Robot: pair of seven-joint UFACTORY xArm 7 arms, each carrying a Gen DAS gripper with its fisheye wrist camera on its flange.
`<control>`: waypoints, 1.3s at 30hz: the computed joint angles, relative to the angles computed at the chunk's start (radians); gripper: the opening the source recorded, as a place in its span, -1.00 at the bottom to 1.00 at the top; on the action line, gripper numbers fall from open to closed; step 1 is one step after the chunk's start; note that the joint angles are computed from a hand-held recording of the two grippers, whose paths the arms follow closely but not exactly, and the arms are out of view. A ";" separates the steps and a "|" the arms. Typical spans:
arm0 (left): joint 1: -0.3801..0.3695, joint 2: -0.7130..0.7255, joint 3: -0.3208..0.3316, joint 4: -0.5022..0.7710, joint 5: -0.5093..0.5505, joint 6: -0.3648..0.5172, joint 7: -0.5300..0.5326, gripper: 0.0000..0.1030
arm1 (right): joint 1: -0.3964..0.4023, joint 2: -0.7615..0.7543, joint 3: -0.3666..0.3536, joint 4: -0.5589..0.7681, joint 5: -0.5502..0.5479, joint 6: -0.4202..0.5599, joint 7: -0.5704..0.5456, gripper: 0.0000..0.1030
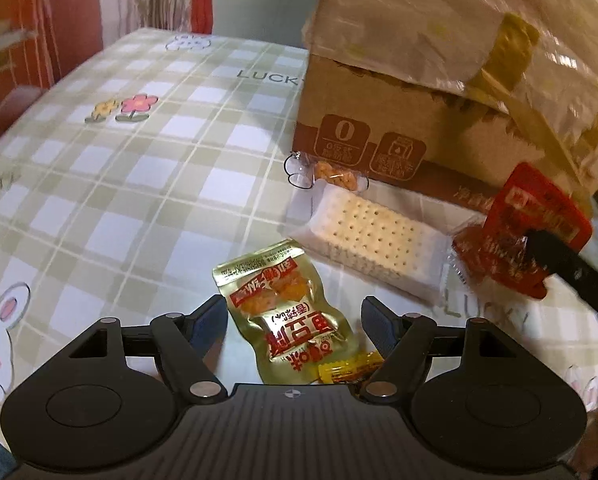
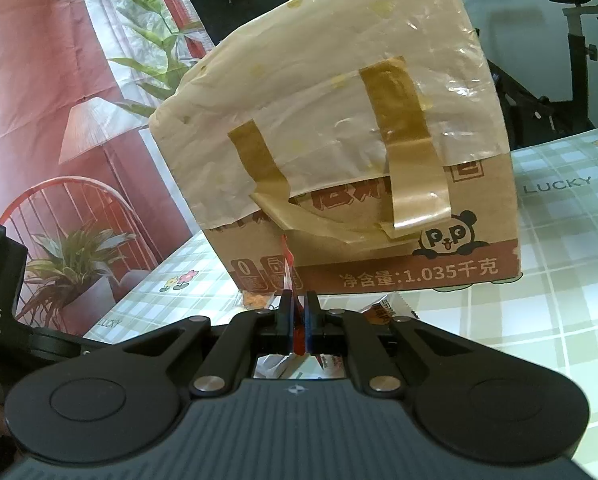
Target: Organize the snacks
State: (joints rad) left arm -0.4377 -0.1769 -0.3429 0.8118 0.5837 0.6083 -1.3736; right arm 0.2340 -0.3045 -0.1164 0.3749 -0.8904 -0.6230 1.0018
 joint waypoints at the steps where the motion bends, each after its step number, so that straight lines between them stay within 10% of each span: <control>1: -0.003 0.019 -0.012 0.024 0.016 0.036 0.007 0.46 | -0.001 0.000 0.000 -0.001 0.001 0.000 -0.001 -0.90; 8: -0.035 0.045 -0.006 0.047 0.131 0.091 -0.030 0.42 | 0.002 0.006 -0.004 0.010 -0.029 -0.001 0.012 -0.90; 12: -0.036 0.024 -0.001 0.027 0.181 0.055 -0.026 -0.66 | -0.005 0.002 -0.003 0.010 -0.041 0.000 0.019 -0.90; 15: -0.028 0.003 0.002 0.000 0.184 0.008 -0.018 -0.80 | -0.007 -0.002 0.000 0.010 -0.041 0.006 0.021 -0.90; 25: 0.078 -0.087 0.003 -0.137 0.165 -0.207 -0.086 -0.72 | -0.002 0.000 -0.001 0.017 -0.052 0.010 0.023 -0.90; 30: 0.080 -0.158 0.020 -0.182 -0.030 -0.243 -0.036 0.16 | -0.002 -0.001 0.000 0.018 -0.058 0.011 0.029 -0.90; 39: 0.101 -0.126 -0.014 -0.181 -0.218 -0.262 0.067 0.14 | -0.004 0.007 0.003 0.024 -0.074 0.004 0.044 -0.90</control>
State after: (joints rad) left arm -0.3370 -0.3030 -0.3566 0.6307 0.3654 0.3465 -1.3070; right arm 0.2301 -0.2970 -0.1132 0.3991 -0.9644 -0.6187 1.0456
